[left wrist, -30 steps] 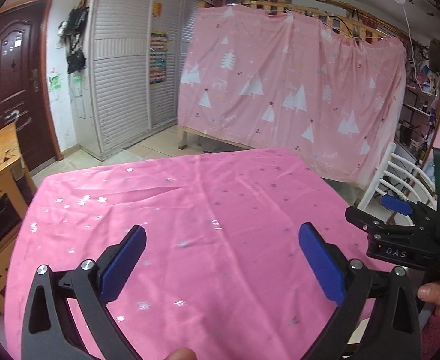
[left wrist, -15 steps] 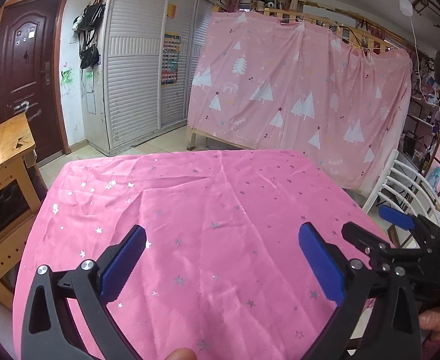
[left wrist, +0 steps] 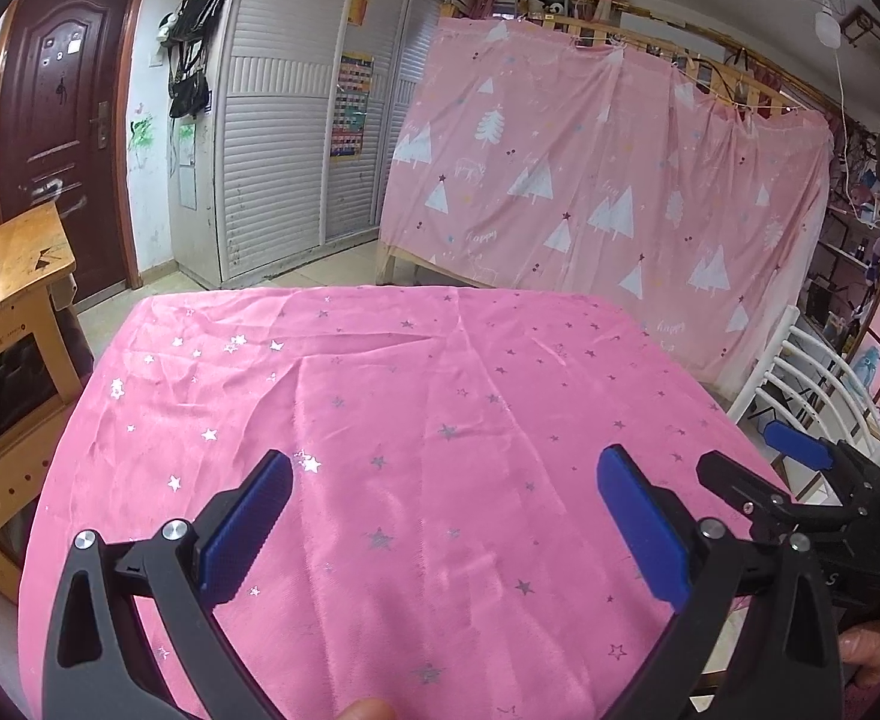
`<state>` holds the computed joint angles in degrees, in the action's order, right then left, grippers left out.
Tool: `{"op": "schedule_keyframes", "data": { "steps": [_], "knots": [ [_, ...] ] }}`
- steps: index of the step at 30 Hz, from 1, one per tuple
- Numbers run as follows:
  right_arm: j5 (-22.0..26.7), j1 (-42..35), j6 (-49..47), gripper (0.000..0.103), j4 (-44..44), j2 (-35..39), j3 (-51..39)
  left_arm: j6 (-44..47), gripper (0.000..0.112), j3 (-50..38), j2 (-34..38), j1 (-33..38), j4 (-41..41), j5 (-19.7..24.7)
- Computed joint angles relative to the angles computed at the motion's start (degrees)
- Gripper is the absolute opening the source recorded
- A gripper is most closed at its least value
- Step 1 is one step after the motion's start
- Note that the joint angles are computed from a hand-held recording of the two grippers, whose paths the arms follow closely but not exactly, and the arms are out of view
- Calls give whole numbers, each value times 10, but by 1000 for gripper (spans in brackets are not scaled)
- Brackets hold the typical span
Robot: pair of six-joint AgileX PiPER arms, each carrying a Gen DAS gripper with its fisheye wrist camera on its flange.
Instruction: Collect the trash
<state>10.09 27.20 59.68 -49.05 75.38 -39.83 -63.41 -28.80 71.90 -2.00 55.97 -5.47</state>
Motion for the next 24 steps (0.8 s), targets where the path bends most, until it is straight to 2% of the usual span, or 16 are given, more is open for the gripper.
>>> {"op": "schedule_keyframes", "data": {
  "steps": [9, 24],
  "knots": [
    [2, 5, -14, 97, 12, 11, -9, -55, 95, -2, 11, 16, 58, -12],
    [0, 5, 3, 97, -4, 13, -10, -46, 95, -2, 16, 22, 52, -22]
  ]
}}
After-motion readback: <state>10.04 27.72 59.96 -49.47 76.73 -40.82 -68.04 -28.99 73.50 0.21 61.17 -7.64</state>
